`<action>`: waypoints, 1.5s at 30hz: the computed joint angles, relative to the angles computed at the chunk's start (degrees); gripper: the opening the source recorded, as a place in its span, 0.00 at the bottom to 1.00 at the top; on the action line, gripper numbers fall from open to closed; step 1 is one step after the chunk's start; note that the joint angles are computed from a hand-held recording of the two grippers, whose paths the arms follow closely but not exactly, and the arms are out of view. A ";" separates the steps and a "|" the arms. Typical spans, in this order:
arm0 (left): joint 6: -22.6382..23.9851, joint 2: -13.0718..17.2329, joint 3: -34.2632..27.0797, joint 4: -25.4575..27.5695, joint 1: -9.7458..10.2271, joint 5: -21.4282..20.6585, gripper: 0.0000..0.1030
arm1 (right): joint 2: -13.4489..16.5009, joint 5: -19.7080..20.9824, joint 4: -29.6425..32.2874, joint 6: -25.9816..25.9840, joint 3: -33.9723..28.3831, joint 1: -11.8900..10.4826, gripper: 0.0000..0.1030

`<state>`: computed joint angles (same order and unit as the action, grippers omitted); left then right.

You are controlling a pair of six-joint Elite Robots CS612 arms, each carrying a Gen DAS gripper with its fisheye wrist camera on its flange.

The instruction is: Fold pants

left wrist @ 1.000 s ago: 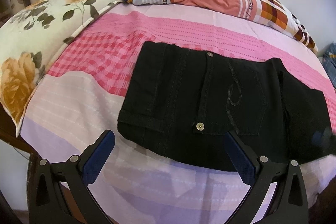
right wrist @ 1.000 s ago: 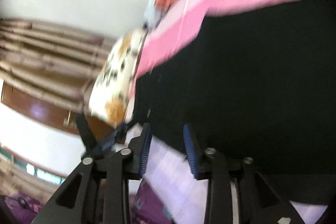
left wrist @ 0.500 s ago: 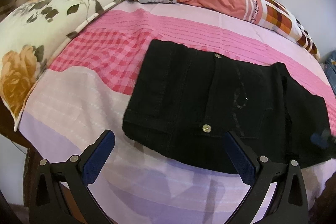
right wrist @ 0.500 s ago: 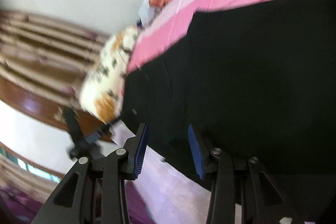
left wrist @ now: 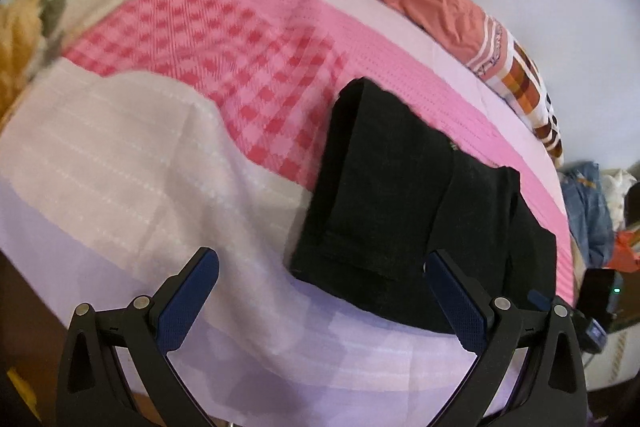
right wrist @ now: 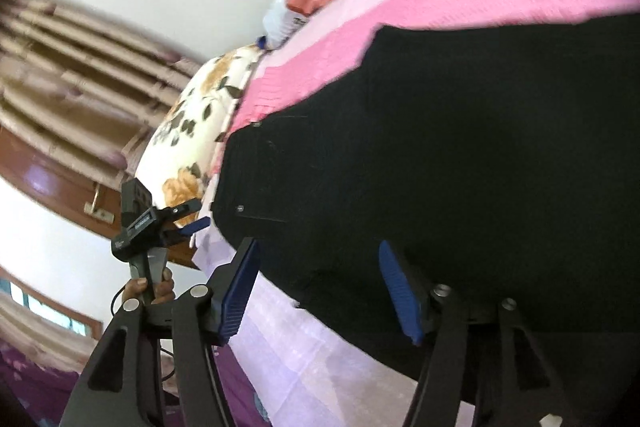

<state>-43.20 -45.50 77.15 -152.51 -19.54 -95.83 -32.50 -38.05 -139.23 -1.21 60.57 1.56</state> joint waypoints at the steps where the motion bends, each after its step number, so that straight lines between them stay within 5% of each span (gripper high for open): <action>1: -0.46 0.43 -0.25 -0.18 0.54 -2.48 0.99 | 0.01 -0.05 0.34 0.24 0.18 -0.12 0.59; 4: -3.83 1.84 -0.08 -4.52 1.92 -10.64 0.99 | -0.43 -0.60 -0.43 -0.35 0.94 -0.16 0.59; 8: -7.76 2.44 0.56 -8.49 2.42 -15.18 0.99 | -0.66 -1.63 0.05 -1.05 0.89 0.20 0.61; 13: -24.99 3.47 3.31 -23.98 3.12 -22.21 0.99 | -0.31 -1.33 -0.07 -0.20 0.45 0.18 0.62; 18: -32.03 5.05 2.52 -31.68 2.56 -24.40 0.99 | -0.10 -0.88 -0.55 0.27 0.44 0.15 0.62; 25: -31.93 5.22 1.95 -25.76 2.05 -20.08 0.99 | 0.11 0.04 -1.01 0.97 0.49 0.05 0.62; 30: -34.90 5.45 2.72 -29.38 2.44 -18.04 0.99 | 0.33 0.47 -1.77 1.88 0.47 0.02 0.63; 37: -30.10 6.83 -0.58 -25.95 2.60 -19.90 0.99 | 0.32 0.70 -3.10 2.70 0.96 0.01 0.64; 42: -34.59 7.49 1.10 -33.02 2.66 -20.93 0.99 | 0.39 0.83 -3.35 3.02 0.92 0.08 0.64; 45: -34.73 7.54 0.72 -32.11 2.64 -21.13 0.99 | 0.48 0.94 -3.58 3.43 0.80 0.14 0.66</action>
<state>-77.93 -37.96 77.87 -184.62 -16.89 -116.96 -32.02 -37.12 -142.81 2.21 61.37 1.70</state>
